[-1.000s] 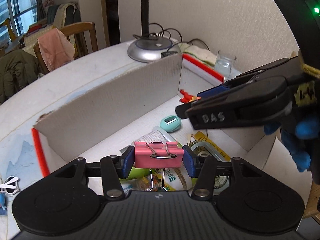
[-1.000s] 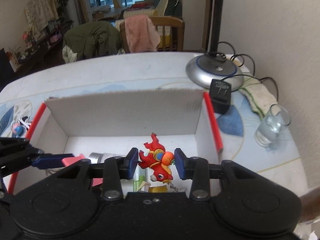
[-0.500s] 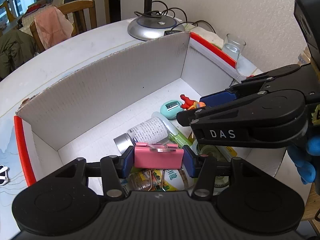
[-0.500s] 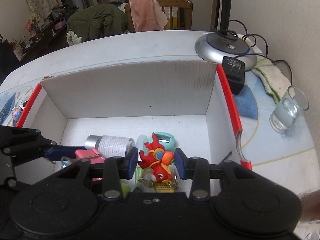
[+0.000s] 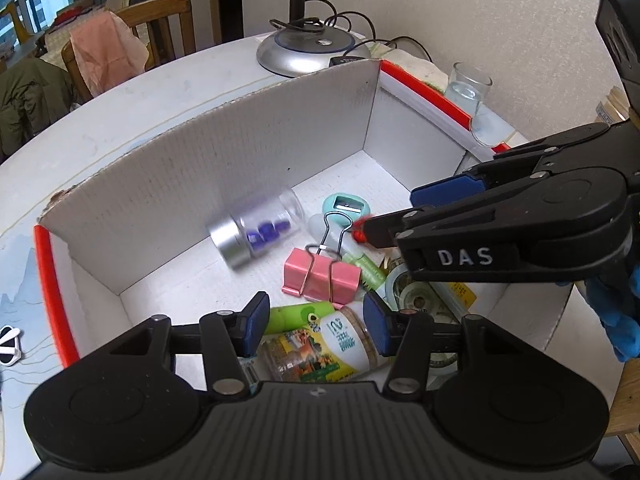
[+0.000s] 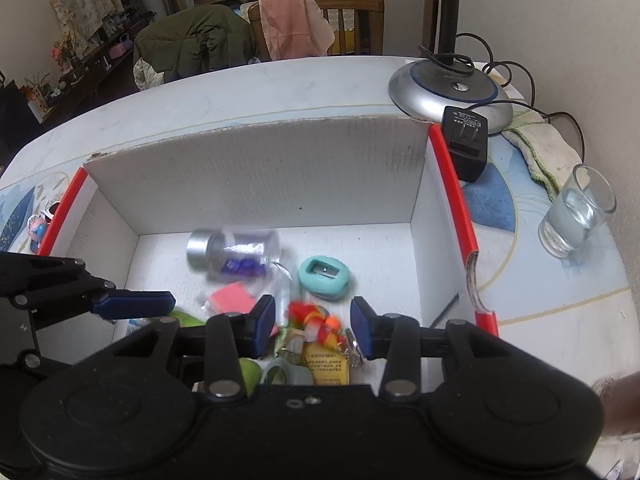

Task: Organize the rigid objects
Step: 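Open both tools to drop the clip and keychain into the box, then withdraw both tools from the box toward the doll and sunglasses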

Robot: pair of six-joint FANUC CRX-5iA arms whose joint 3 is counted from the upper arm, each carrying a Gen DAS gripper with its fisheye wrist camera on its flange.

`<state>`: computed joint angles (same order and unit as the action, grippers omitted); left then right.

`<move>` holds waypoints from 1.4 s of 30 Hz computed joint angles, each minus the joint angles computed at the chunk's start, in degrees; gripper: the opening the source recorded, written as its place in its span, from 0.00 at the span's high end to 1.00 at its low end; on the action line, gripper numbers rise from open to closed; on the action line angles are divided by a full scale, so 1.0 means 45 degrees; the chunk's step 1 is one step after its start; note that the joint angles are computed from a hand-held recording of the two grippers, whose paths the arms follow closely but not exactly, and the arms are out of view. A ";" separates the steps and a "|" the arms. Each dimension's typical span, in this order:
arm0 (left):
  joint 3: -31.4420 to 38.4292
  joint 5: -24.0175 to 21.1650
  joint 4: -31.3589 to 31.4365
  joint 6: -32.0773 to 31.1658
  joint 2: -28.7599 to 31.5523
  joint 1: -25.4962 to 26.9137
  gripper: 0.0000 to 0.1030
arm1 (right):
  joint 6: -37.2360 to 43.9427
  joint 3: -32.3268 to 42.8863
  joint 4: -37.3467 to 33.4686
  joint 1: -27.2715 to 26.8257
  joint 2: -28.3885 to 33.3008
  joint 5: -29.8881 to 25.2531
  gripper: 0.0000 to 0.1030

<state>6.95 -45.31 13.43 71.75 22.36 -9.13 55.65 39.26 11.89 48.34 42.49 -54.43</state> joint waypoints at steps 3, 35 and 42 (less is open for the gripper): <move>-0.0302 0.0216 0.0023 0.0132 -0.0267 0.0046 0.49 | -0.0153 -0.0434 0.0102 0.0026 -0.0280 0.0304 0.59; -0.6474 0.3644 0.4190 -0.3328 -0.6089 0.2599 0.36 | -0.2385 -0.2755 0.2320 0.1941 -0.2449 0.2550 0.21; -0.7527 0.3360 0.5982 -0.5687 -0.6855 0.3952 0.27 | -0.3460 -0.1656 0.2906 0.2636 -0.1691 0.2022 0.14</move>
<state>-26.92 -30.19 40.35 46.16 -8.48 8.65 40.08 31.81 24.96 60.21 34.88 -45.33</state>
